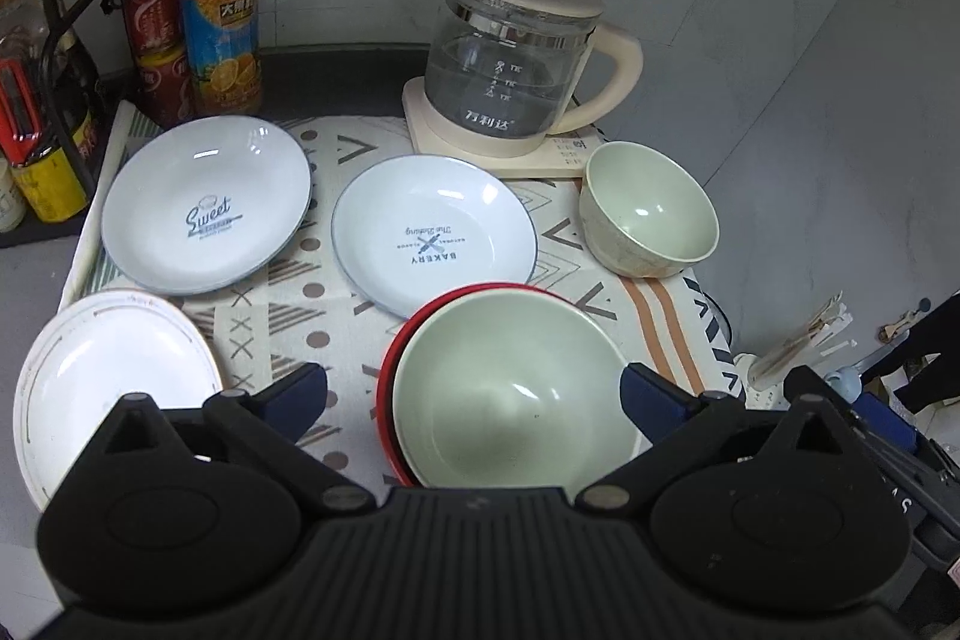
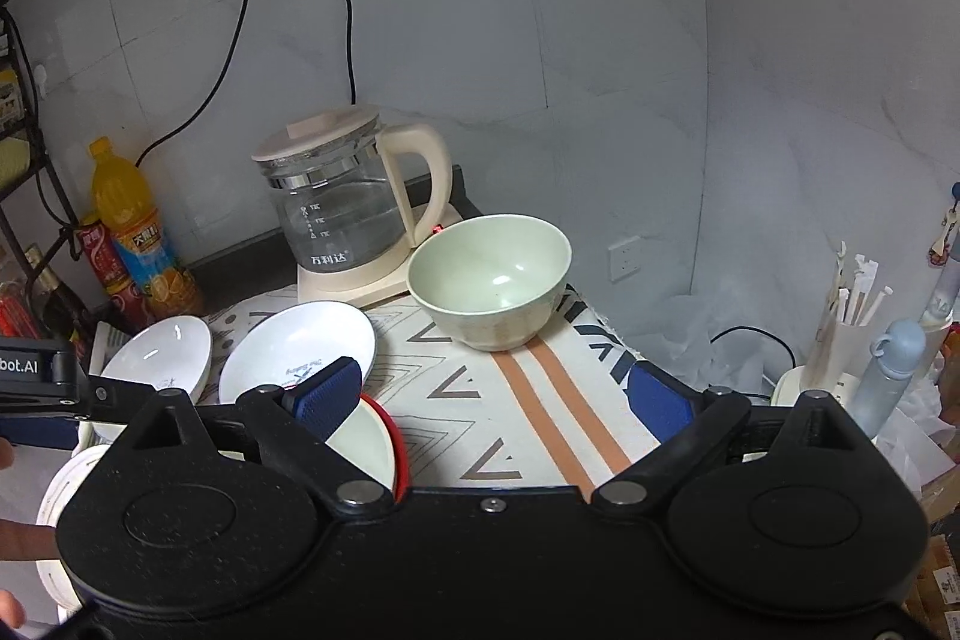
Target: Organize plates and bowls
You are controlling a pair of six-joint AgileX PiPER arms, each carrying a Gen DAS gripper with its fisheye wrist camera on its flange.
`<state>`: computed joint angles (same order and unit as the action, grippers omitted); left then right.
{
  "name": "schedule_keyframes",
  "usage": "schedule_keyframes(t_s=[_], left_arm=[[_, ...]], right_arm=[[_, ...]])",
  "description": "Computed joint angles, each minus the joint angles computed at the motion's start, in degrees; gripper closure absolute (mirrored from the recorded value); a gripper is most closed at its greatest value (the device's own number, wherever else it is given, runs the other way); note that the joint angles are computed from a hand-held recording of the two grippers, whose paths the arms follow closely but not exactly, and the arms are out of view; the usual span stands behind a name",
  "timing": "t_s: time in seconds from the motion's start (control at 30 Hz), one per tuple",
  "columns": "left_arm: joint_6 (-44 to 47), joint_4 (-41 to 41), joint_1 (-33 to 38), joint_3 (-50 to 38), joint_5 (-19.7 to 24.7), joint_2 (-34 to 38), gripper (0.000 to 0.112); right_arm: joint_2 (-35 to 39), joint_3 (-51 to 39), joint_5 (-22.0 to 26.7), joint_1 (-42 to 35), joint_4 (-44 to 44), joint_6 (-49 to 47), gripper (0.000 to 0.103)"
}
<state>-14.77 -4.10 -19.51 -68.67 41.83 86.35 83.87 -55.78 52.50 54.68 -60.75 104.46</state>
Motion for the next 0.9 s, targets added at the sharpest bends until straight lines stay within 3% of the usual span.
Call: schedule_keyframes(t_s=[0.2, 0.47, 0.9], left_arm=[[2.2, -1.8, 0.1, -3.7, -0.7, 4.2, 0.01], [5.9, -5.2, 0.0, -15.9, 3.1, 14.9, 0.01], [7.6, -5.6, -0.7, -45.4, 15.9, 36.5, 0.01]], right_arm=[[-0.3, 0.7, -5.2, -3.9, 1.9, -1.3, 0.008], [2.3, -0.9, -11.9, -10.9, 5.8, -6.2, 0.008], [10.7, -8.1, -19.2, -24.2, 16.8, -18.8, 0.008]])
